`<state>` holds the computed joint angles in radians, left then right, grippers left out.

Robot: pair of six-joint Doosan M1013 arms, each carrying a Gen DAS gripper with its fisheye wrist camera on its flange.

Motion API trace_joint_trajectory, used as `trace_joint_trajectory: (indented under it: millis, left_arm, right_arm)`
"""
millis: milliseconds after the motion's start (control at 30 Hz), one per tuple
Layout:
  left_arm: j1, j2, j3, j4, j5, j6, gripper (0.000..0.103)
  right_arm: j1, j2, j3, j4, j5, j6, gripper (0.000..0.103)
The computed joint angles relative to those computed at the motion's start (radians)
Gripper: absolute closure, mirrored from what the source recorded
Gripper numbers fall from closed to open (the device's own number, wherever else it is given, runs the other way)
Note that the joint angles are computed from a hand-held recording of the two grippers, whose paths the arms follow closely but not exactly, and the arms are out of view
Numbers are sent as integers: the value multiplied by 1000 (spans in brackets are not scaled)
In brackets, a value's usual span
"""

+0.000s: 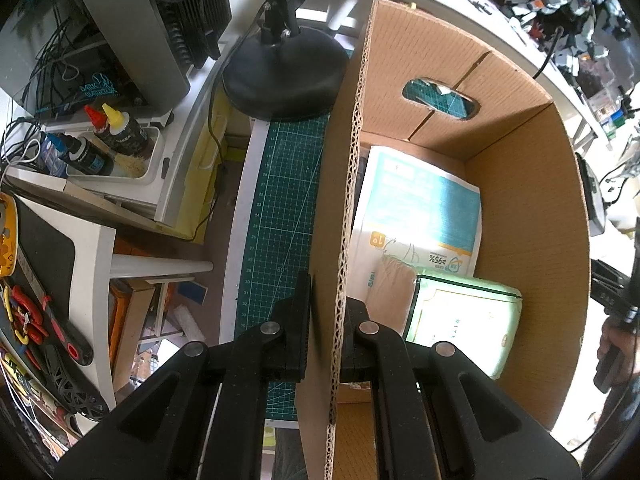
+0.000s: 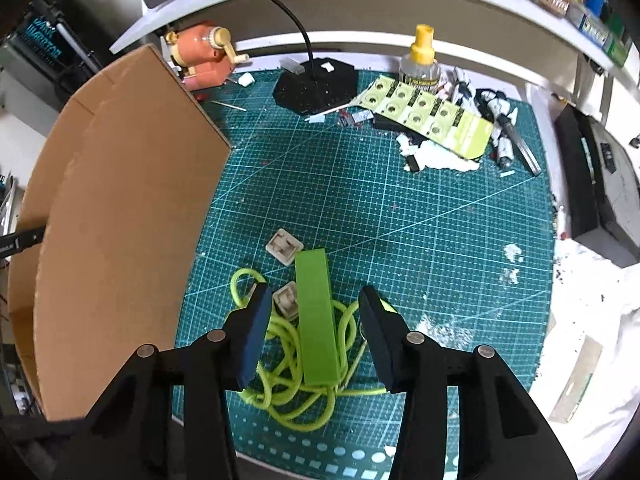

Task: Organize objects
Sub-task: 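Move the right gripper to the mat and grasp the green plug, then lift the green plug and drop it into the cardboard box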

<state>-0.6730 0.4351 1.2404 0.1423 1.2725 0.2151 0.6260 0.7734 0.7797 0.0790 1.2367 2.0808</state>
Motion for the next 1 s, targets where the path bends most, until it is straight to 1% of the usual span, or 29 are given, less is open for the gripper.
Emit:
trace_joint_trajectory:
  millis: [133, 233, 333, 433, 467, 500, 600, 800, 1000]
  left_arm:
    - [-1, 0, 1, 0, 0, -1, 95]
    - [-3, -4, 9, -1, -5, -5, 95]
    - [-5, -7, 15, -2, -7, -7, 95]
    - [-4, -6, 13, -3, -5, -7, 95]
    - [-5, -5, 13, -3, -4, -6, 95]
    - [-4, -5, 12, -4, -5, -6, 95]
    - [-6, -6, 13, -5, -4, -8, 95]
    - [-5, -1, 5, -7, 0, -4, 95]
    - [-5, 1, -1, -9, 4, -4, 95]
  right_arm:
    - [-1, 32, -37, 6, 37, -14, 56]
    - [-1, 62, -77, 2, 81, -22, 56]
    - [-2, 81, -100, 9, 104, -30, 59]
    - [-1, 96, -121, 10, 129, -44, 68]
    - [-1, 100, -127, 13, 135, -52, 73]
    - [-1, 104, -131, 16, 139, -61, 80]
    - [1, 105, -135, 10, 143, -81, 81]
    - [2, 64, -91, -3, 101, -94, 82]
    - [5, -15, -16, -30, -3, -71, 82]
